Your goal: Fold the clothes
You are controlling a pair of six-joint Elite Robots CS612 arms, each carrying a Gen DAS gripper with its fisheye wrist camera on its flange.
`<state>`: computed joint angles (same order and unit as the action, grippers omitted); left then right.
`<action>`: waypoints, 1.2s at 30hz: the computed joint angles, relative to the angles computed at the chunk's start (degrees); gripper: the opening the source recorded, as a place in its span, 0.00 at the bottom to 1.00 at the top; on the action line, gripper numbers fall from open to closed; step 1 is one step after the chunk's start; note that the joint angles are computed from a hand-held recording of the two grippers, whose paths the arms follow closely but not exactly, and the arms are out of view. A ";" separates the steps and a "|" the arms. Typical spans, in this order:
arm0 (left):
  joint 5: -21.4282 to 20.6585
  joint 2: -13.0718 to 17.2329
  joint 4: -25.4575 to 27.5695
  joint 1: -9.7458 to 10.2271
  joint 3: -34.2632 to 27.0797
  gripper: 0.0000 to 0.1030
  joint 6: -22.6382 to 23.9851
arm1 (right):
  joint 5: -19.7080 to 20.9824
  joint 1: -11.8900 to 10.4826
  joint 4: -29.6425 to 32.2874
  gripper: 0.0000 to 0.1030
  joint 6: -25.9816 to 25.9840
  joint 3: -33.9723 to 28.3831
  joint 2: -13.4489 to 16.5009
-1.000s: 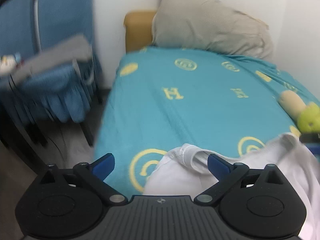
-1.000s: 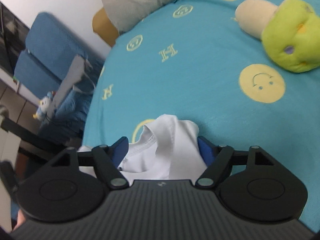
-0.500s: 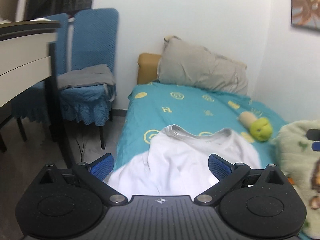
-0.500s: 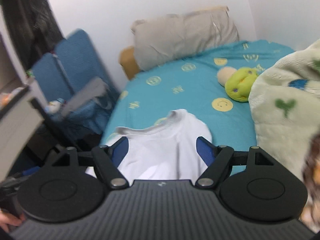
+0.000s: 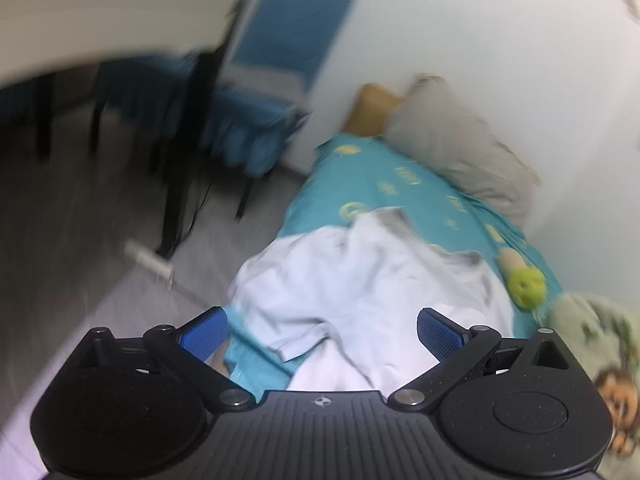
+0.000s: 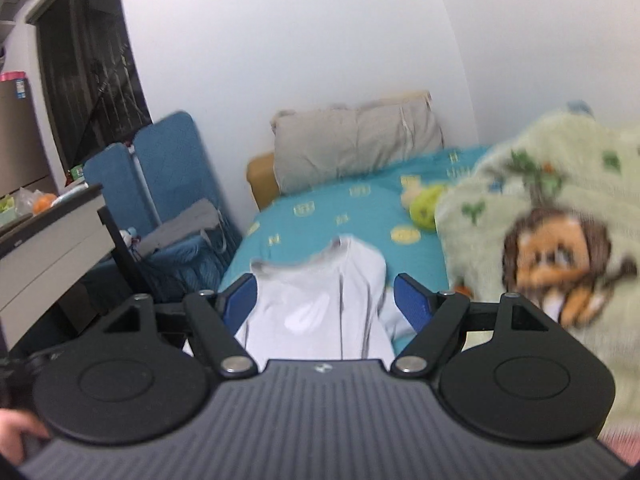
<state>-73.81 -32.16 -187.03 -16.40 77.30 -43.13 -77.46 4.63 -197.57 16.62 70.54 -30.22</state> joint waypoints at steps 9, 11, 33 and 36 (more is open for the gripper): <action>-1.37 7.52 5.27 3.93 -9.01 0.94 -16.38 | -0.47 0.32 8.80 0.75 0.25 -4.03 2.78; -2.98 9.58 7.23 4.67 -12.44 0.93 -16.30 | 0.27 0.41 10.73 0.75 0.90 -5.96 3.81; 2.92 19.82 21.44 5.56 -41.00 0.06 7.52 | 0.53 0.02 22.28 0.75 9.07 -14.33 8.33; 12.74 23.82 28.47 4.67 -51.71 0.06 18.49 | -0.95 0.17 22.33 0.75 8.65 -14.96 8.65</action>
<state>-61.07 -8.34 -158.56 -11.73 25.59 -24.64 -78.42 4.80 -175.24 25.27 55.58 -21.57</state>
